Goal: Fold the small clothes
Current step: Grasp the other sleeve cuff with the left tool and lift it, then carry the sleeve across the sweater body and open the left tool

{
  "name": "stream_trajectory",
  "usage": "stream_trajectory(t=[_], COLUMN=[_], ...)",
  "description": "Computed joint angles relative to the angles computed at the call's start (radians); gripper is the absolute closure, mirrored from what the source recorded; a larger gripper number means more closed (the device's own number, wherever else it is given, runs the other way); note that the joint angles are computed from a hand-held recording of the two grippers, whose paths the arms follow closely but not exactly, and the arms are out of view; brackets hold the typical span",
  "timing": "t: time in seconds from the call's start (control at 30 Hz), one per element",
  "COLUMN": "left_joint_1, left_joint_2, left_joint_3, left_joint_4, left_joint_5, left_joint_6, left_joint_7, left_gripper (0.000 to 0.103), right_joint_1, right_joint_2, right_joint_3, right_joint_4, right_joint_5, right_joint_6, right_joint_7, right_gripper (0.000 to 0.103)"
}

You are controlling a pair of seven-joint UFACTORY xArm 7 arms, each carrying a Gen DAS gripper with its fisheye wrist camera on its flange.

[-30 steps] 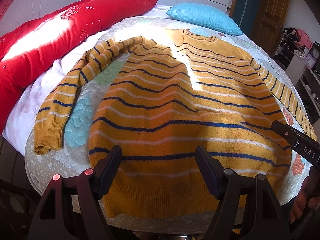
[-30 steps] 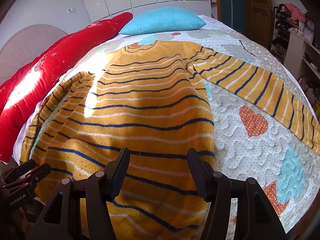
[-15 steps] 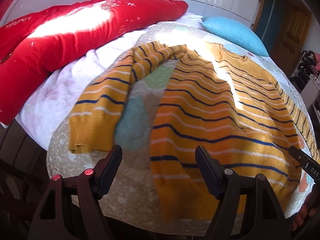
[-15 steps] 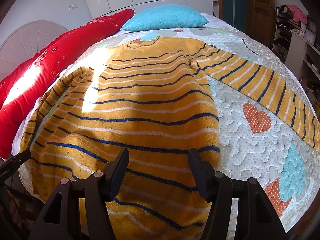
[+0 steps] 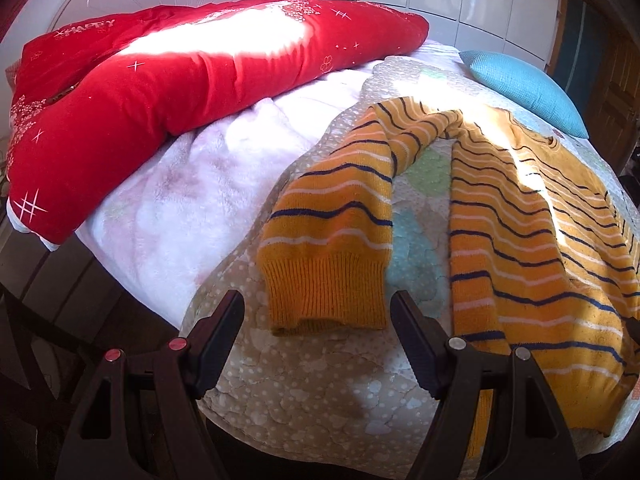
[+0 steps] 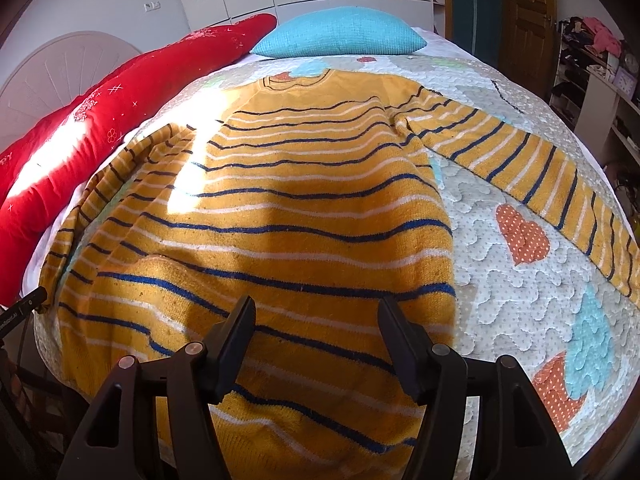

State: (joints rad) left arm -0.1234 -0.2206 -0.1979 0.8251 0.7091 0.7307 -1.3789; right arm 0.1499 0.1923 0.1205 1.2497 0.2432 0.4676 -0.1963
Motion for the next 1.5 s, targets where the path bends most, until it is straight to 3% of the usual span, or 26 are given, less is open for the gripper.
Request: stream_trajectory(t=[0.17,0.3,0.37,0.4,0.43,0.53,0.67,0.73,0.83,0.93,1.13,1.3,1.5], left_joint_1=[0.005,0.000,-0.003,-0.003,0.000,0.041,0.093,0.111,0.182,0.192,0.121,0.036,-0.023], left_joint_2=[0.023,0.080,0.098,0.094,0.077,-0.004,-0.104,-0.117,-0.085,-0.046,0.048,0.242,0.587], left_joint_3=[0.006,0.021,0.033,0.044,0.063,0.125,0.217,0.259,0.257,0.278,0.260,0.193,0.075], left_joint_4=[-0.009,0.022,0.035,0.033,0.019,-0.048,-0.097,-0.084,-0.016,0.034,0.149,0.370,0.811], left_joint_5=[0.050,0.063,0.064,0.055,0.027,-0.093,-0.243,-0.309,-0.331,-0.438,-0.699,-0.980,-0.974], left_joint_6=[-0.092,-0.098,-0.090,-0.102,-0.141,-0.286,-0.397,-0.414,-0.368,-0.374,-0.410,-0.403,-0.302], left_joint_7=[0.031,0.095,0.123,0.141,0.169,0.258,0.381,0.450,0.492,0.560,0.764,0.988,1.027], left_gripper=[0.029,0.033,0.068,0.076,0.096,0.096,0.096,0.096,0.096,0.096,0.096,0.096,0.096], right_joint_1=[0.001,0.007,0.007,0.009,0.009,0.008,0.011,0.013,0.017,0.017,-0.001,-0.032,-0.072], right_joint_2=[0.008,0.005,0.001,-0.001,-0.004,-0.011,-0.017,-0.014,-0.008,-0.010,-0.029,-0.033,-0.043], right_joint_3=[-0.004,-0.006,-0.006,-0.007,-0.008,-0.009,-0.012,-0.010,-0.006,0.000,0.011,0.007,-0.014], right_joint_4=[0.007,0.002,-0.002,-0.004,-0.006,-0.011,-0.011,-0.008,0.001,0.001,-0.014,-0.018,-0.039], right_joint_5=[-0.007,-0.029,-0.036,-0.044,-0.050,-0.055,-0.065,-0.070,-0.071,-0.062,0.019,0.123,0.198], right_joint_6=[0.010,0.006,0.001,-0.001,-0.003,-0.011,-0.020,-0.021,-0.015,-0.020,-0.040,-0.042,-0.042], right_joint_7=[0.011,0.021,0.016,0.018,0.018,0.012,0.024,0.027,0.023,0.007,-0.052,-0.088,-0.115], right_gripper=[0.033,0.033,0.033,0.033,0.033,0.033,0.033,0.033,0.033,0.033,0.033,0.033,0.033])
